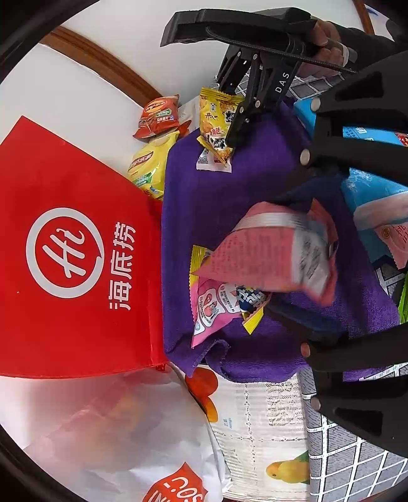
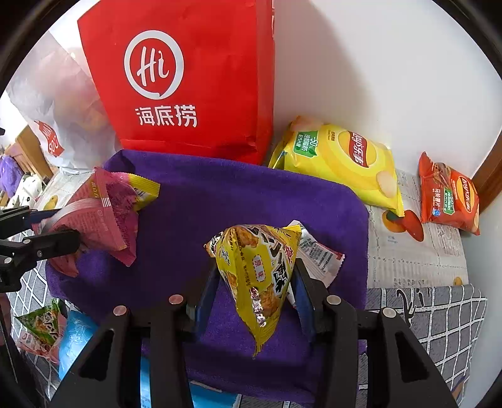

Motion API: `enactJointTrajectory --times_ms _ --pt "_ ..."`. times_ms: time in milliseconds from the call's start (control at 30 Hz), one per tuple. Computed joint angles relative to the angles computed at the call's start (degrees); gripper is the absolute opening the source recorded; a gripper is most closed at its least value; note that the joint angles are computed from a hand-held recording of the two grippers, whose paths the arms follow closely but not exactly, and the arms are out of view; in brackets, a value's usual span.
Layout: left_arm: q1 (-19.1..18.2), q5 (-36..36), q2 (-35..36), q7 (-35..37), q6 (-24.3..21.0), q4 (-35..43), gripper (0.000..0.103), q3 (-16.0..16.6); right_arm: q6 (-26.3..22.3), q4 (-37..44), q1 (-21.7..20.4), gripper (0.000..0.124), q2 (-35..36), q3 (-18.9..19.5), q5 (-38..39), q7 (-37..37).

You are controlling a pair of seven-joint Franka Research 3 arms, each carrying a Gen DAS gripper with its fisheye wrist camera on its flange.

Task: Organize snacks
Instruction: 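Lower the pink bag with the left gripper over the towel while the right lowers the yellow snack, then open both grippers to drop the pink bag and yellow snack on the towel, then move both grippers back toward the snack pile beside the tissue box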

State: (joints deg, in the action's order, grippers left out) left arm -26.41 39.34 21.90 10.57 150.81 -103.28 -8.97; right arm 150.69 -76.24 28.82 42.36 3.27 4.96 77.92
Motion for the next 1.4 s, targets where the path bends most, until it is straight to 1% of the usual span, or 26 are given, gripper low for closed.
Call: enactJointTrajectory --times_ms 67,133,167,200,367,467,567,733,933,1100,1300,1400 --pt "-0.31 0.88 -0.18 -0.92 0.45 -0.11 0.069 0.39 0.04 -0.04 -0.36 0.053 -0.10 0.44 0.47 -0.37" --pt "-0.66 1.77 -0.47 -1.66 -0.08 -0.04 0.075 0.62 1.21 -0.97 -0.63 0.060 -0.69 0.87 0.95 -1.13" --pt "-0.77 2.11 -0.59 -1.95 -0.38 -0.01 0.076 0.64 1.99 -1.54 -0.52 0.064 -1.07 0.79 0.97 -1.18" --pt "-0.79 2.35 -0.72 -2.19 -0.56 -0.02 0.076 0.60 2.77 -2.17 -0.34 0.065 -1.51 0.63 0.92 -1.12" --pt "-0.56 3.38 -1.73 -3.53 0.45 -0.94 0.076 0.45 5.97 -5.00 -0.65 0.066 -3.59 1.15 1.77 -2.05" --pt "-0.50 4.48 -2.41 -4.63 1.30 -1.54 0.080 0.45 7.43 -6.22 -1.07 0.066 -4.60 1.72 2.66 -2.67" --pt "-0.38 5.19 -3.00 -5.60 2.11 -2.02 0.081 0.32 8.85 -7.22 -0.48 0.066 -5.43 0.95 2.51 -2.11" --pt "-0.39 5.78 -3.97 -6.36 1.75 -2.36 0.081 -0.08 11.09 -9.13 -0.57 0.066 -7.11 1.01 3.01 -1.48" --pt "-0.28 6.46 -5.35 -7.13 1.16 -2.90 0.082 -0.74 14.29 -12.71 0.48 0.066 -9.97 -0.12 2.21 0.62" --pt "0.07 5.24 -6.19 -6.71 0.74 -3.25 0.082 -1.59 14.38 -16.22 0.18 0.066 -12.75 0.49 2.75 1.95" --pt "-0.40 5.85 -7.88 -7.28 -0.74 -3.51 0.082 -2.26 16.21 -23.19 2.96 0.066 -18.17 -3.01 -1.37 7.43" --pt "-0.56 6.06 -8.75 -7.40 -1.70 -3.60 0.082 -2.83 17.11 -27.17 3.38 0.066 -21.43 -3.76 -3.46 10.13"
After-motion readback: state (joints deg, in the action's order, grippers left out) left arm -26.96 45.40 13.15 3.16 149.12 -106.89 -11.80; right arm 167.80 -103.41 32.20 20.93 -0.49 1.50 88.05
